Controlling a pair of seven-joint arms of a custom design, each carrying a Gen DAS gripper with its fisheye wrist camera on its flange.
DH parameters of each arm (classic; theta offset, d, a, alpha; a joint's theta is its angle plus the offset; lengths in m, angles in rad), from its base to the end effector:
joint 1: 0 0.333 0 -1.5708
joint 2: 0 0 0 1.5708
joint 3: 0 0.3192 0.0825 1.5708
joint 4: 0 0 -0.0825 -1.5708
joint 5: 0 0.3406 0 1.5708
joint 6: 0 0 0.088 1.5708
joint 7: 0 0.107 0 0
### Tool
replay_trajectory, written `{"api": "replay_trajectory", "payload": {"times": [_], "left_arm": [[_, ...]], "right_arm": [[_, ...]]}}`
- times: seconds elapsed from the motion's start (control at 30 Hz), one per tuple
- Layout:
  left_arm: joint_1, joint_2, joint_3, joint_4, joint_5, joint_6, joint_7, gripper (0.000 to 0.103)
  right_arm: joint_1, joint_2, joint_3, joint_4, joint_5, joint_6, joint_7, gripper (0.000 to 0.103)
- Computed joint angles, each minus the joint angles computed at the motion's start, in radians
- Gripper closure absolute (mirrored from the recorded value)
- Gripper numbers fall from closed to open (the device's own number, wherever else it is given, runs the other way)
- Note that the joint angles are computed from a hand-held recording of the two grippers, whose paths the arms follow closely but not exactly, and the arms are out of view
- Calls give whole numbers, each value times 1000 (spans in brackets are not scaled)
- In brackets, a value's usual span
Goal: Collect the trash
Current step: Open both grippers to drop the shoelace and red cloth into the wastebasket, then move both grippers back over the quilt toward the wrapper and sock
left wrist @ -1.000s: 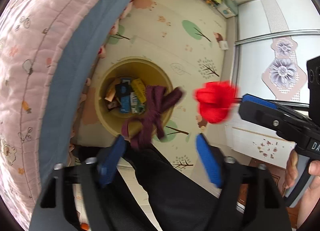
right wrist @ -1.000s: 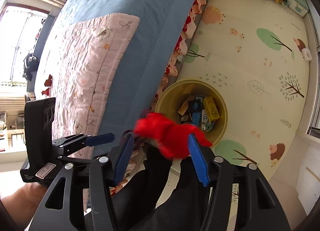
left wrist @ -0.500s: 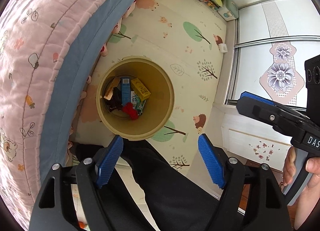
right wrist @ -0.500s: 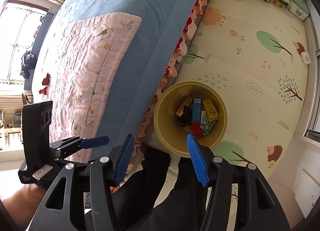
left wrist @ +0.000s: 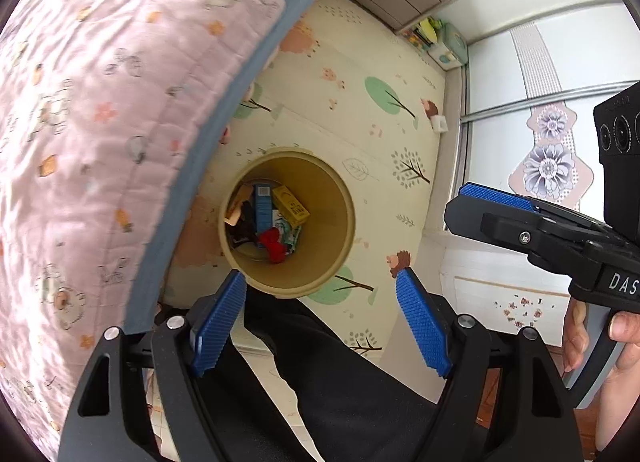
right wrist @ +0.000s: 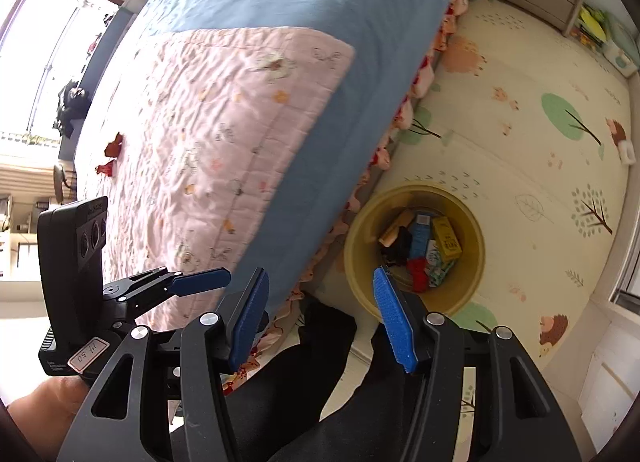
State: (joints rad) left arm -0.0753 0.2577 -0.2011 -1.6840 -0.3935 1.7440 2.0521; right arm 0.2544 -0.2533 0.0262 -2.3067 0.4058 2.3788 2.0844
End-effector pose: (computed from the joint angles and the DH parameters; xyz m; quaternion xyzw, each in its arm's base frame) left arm 0.5473 -0.1805 0.4628 0.4324 -0.8709 0.1057 0.2084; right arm 0.4386 0.1314 0.5051 -0.5047 0.8337 0.0858 0.2070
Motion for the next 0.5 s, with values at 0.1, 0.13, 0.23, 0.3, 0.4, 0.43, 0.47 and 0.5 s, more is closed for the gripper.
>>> {"api": "replay_trajectory", "payload": {"times": [0.1,0.13,0.23,0.3,0.4,0.43,0.47,0.5], "left_arm": [[34,4,23,28,2,-8,10,26],[47,6,31,38,0,-14,13,26],[94,19,55,75,0,-23,25,26],[128,37,70,112,5,-32,30,26],[180,71,89,176,9,-47,33,26],[197,88,93,207,12,-54,32,26],[216,108,98,240,13,-63,29,26],[236,130,103,277,15,-73,28,26]], "right_arm": [[16,86,16,105,-11,-12,-10,48],[22,118,22,143,-12,-16,-14,48],[38,225,41,276,-21,-35,-29,48],[49,303,56,380,-36,-54,-29,48],[71,430,79,557,-62,-89,-23,48],[80,476,86,625,-75,-106,-18,48],[90,522,92,692,-88,-122,-14,48],[100,568,98,760,-100,-140,-11,48]]}}
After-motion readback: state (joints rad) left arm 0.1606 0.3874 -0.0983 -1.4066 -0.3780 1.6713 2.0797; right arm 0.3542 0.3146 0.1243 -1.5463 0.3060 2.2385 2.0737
